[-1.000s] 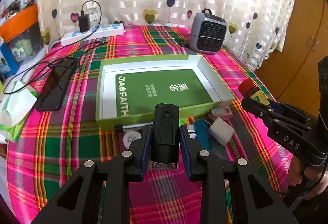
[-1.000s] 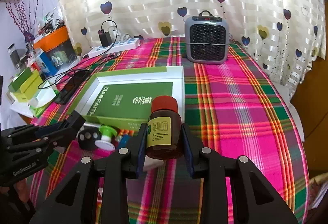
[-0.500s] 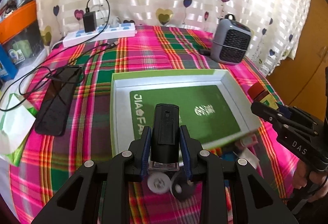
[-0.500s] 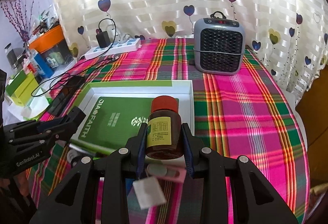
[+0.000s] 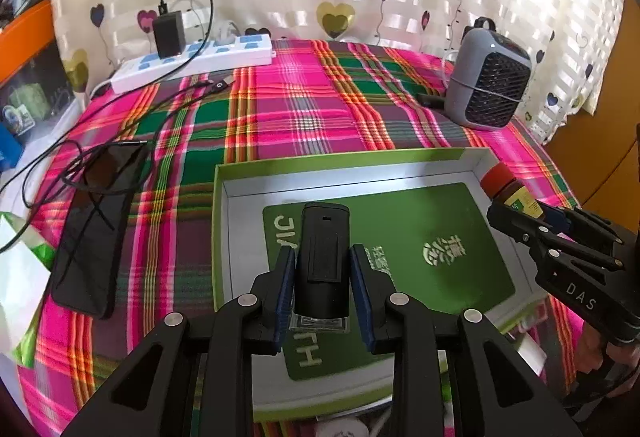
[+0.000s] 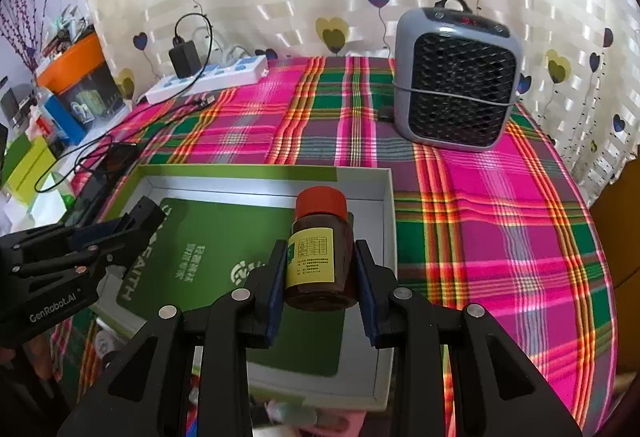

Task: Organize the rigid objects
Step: 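Carry the black device and brown bottle into the green tray with both tools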

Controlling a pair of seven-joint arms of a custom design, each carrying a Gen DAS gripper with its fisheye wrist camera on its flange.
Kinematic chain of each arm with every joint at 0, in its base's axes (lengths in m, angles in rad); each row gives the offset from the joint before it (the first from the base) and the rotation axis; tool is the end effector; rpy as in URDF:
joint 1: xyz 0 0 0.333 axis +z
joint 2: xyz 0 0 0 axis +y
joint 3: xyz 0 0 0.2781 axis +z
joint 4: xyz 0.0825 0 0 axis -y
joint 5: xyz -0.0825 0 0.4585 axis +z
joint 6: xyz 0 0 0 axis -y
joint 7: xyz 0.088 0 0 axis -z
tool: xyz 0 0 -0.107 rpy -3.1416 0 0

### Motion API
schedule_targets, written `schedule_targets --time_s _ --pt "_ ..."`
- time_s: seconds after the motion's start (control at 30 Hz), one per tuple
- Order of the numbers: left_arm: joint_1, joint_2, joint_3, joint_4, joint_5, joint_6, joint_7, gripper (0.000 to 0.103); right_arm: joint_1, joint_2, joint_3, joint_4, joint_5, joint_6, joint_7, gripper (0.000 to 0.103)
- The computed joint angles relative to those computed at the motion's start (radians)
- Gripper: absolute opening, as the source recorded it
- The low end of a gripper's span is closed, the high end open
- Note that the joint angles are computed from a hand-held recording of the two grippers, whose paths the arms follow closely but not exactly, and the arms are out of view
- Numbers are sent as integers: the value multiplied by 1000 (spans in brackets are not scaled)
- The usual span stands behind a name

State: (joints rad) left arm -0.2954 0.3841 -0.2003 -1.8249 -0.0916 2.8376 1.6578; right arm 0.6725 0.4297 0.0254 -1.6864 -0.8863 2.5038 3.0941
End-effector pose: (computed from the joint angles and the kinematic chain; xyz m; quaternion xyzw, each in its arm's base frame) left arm 0.6508 -0.3355 0.3228 -0.4980 0.8073 -0.2928 0.1207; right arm 0.5693 0.4825 0.3163 -0.5907 0.7230 -0.2400 0.2659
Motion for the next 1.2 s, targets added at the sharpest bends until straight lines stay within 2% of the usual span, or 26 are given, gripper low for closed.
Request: schedule_targets --time_s 0.37,0.57,1.03,1.2 --pt "-21 62 26 64 35 -25 -34 27 -10 61 -7 55 63 12 -73 33" --pt "-28 65 30 61 57 -10 -40 27 -4 77 -17 72 74 17 -94 33" --pt "-55 68 59 65 124 -14 -88 27 6 83 -28 81 75 9 -81 33" --pt "-43 70 45 67 115 -15 -81 28 8 83 -29 80 72 11 -78 33"
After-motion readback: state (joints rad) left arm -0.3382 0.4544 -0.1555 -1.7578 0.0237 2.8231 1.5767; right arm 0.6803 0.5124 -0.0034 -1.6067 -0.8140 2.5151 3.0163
